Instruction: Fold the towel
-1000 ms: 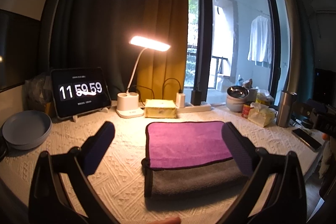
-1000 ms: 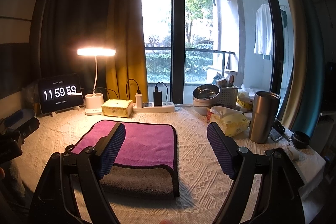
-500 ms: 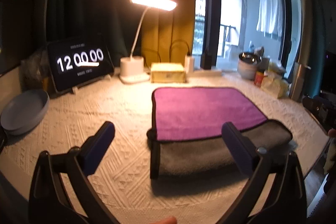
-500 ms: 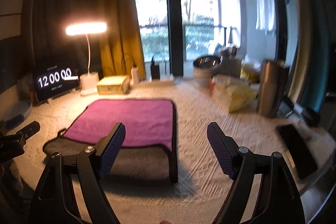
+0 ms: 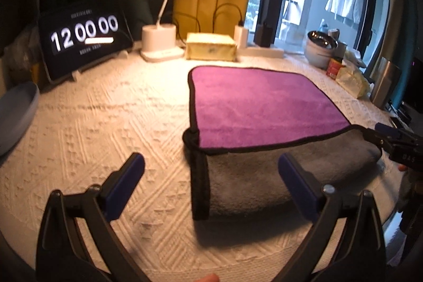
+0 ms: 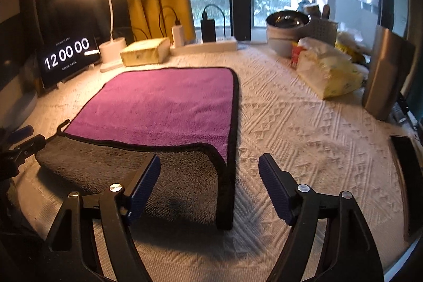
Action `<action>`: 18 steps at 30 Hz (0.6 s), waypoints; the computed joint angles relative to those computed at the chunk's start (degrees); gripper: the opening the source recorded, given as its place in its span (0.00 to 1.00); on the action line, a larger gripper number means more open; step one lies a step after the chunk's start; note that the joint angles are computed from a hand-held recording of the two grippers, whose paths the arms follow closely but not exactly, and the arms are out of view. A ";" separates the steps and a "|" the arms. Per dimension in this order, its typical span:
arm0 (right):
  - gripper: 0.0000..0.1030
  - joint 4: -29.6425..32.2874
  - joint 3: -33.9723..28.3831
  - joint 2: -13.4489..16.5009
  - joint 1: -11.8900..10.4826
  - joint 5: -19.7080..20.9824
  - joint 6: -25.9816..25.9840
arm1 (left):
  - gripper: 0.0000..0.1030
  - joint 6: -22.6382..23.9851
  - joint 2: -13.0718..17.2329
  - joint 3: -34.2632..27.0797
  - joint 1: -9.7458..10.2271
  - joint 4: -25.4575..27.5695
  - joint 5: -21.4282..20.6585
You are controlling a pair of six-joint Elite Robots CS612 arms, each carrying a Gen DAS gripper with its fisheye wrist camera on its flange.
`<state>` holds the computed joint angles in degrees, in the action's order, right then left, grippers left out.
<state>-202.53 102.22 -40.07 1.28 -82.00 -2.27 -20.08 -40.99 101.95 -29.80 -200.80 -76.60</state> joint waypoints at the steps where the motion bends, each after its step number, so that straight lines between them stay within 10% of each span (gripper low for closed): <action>1: 0.73 0.95 -0.27 -0.01 -0.02 0.12 -0.13 | 0.95 -0.26 0.10 -0.27 0.32 0.55 -1.42; 9: 0.59 5.65 -1.45 0.05 0.32 0.22 -3.10 | 0.52 -0.54 0.28 -1.93 1.11 7.34 -5.77; 18: 0.13 5.07 -1.41 0.29 0.44 0.22 -5.20 | 0.25 2.69 0.30 -1.59 0.00 6.25 -2.64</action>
